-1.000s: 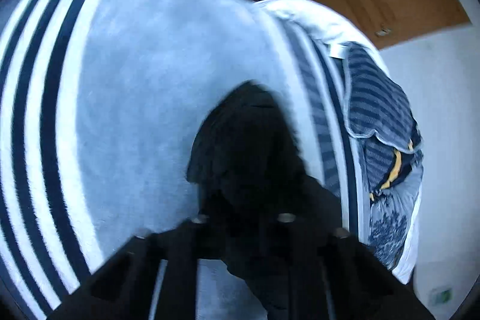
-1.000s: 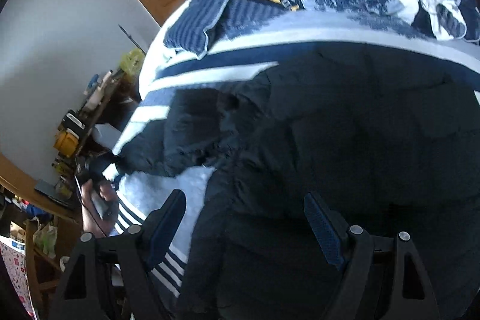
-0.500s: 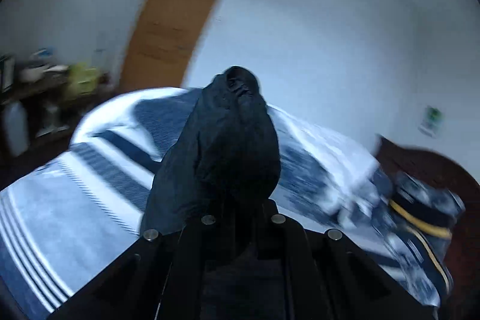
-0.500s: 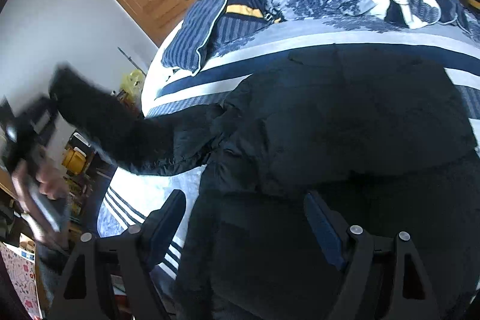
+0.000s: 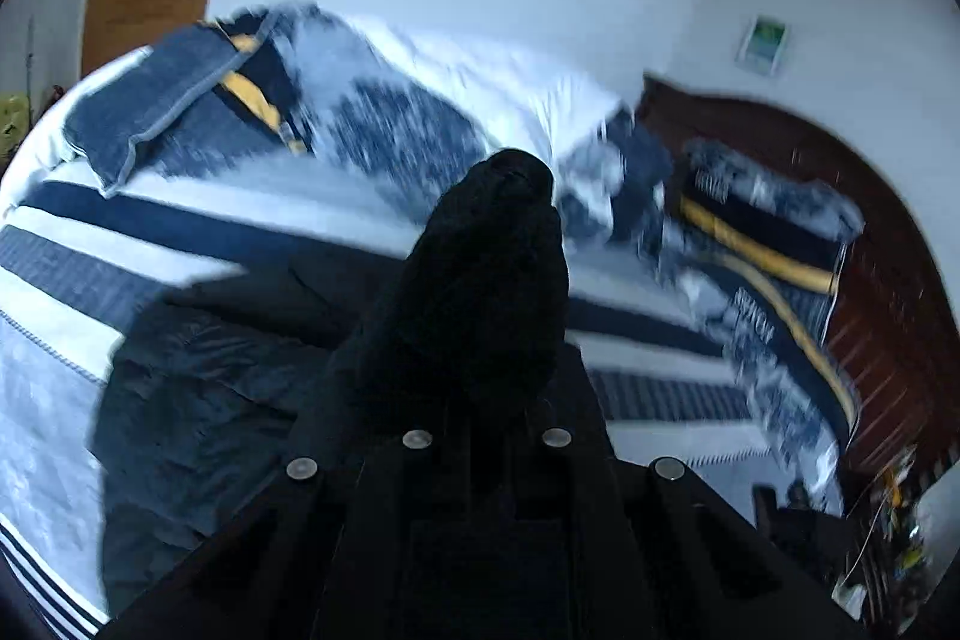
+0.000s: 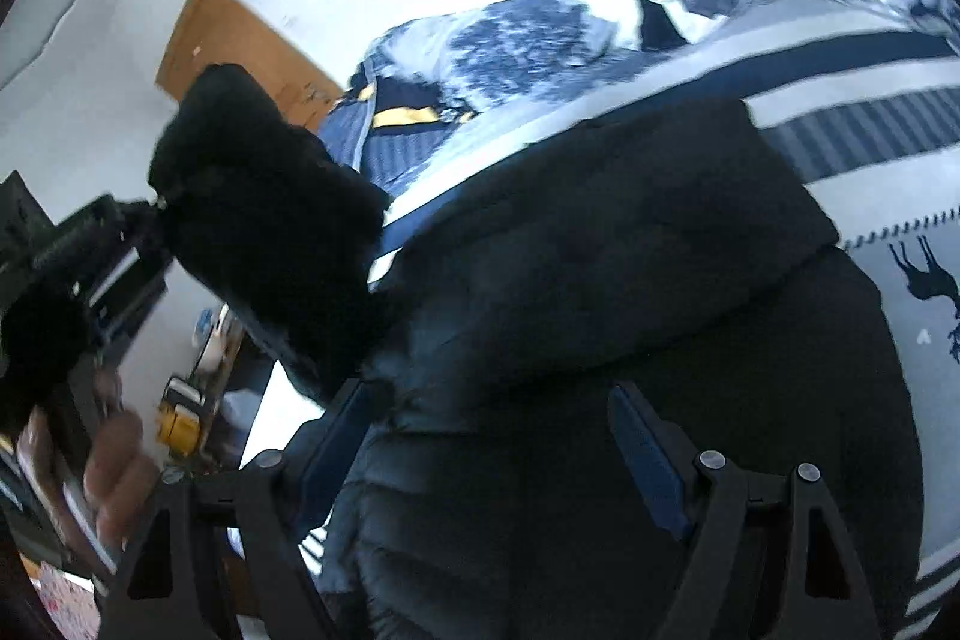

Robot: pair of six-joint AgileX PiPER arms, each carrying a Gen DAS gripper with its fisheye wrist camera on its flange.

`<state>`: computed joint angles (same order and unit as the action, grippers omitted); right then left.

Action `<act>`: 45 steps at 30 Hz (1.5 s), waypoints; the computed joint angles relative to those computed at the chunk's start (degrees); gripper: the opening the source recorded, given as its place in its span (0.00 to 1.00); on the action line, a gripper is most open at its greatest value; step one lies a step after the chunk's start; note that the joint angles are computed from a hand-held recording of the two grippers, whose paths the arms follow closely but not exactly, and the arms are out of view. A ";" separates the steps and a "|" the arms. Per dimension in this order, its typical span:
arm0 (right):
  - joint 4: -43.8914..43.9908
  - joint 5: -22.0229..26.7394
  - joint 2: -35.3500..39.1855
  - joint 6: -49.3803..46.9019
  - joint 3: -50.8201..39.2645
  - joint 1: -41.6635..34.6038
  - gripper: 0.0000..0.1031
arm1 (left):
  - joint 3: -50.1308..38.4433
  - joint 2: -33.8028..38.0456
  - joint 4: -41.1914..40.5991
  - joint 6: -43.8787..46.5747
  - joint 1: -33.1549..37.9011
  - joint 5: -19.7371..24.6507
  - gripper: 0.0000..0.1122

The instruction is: Fold large clothes

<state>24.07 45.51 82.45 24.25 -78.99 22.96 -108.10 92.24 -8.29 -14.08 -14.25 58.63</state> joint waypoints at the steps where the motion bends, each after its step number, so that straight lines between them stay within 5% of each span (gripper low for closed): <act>1: 2.30 -1.05 0.36 -2.23 1.07 -0.87 0.81 | -0.29 1.37 3.25 -2.01 -2.75 -0.48 0.06; 6: 21.40 -7.95 -1.64 -18.77 13.11 -7.83 0.81 | 0.65 5.67 9.00 -6.08 -9.47 -1.54 0.06; 13: 32.56 -8.28 -2.18 -28.89 20.77 -15.11 0.81 | -5.90 13.00 11.40 -9.16 -15.00 1.02 0.06; 17: 28.43 -8.93 -2.89 -26.09 21.02 -14.87 0.81 | -11.60 15.79 -0.90 -1.50 -11.70 9.05 0.37; 19: 29.53 -8.86 -2.50 -26.51 21.15 -14.50 0.81 | -5.19 10.57 -5.83 0.10 -8.66 6.12 0.48; 21: 32.92 -8.49 -2.73 -29.49 22.42 -14.58 0.81 | 0.56 4.59 -7.74 0.13 -5.17 4.43 0.72; 24: 34.33 -7.98 -1.83 -30.43 21.15 -12.24 0.81 | 9.85 -4.41 -11.35 1.73 3.96 2.32 0.73; 29: 29.75 -7.58 0.24 -24.90 17.92 -9.05 0.81 | 21.04 -9.93 -13.46 2.69 25.16 4.76 0.73; 35: 24.73 -1.05 7.33 -14.07 10.60 -9.48 0.79 | 27.21 -3.97 -22.84 8.99 44.42 4.19 0.71; 40: 38.89 -2.88 8.01 -19.41 12.83 -7.40 0.76 | 28.34 0.07 -31.08 15.78 44.65 2.87 0.52; 43: 32.11 -3.87 12.43 -13.52 6.68 -7.78 0.73 | 24.27 6.58 -33.40 15.81 42.93 4.54 0.28; 44: 31.34 -3.23 14.64 -11.78 4.57 -8.63 0.66 | 22.63 8.29 -33.14 14.24 42.80 5.33 0.10; 45: 29.75 -1.26 16.69 -8.42 2.34 -9.73 0.38 | 21.33 8.74 -32.89 12.80 42.90 5.23 0.08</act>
<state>53.82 44.25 99.14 15.83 -76.64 13.23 -86.77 100.98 -41.18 -1.28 28.64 63.85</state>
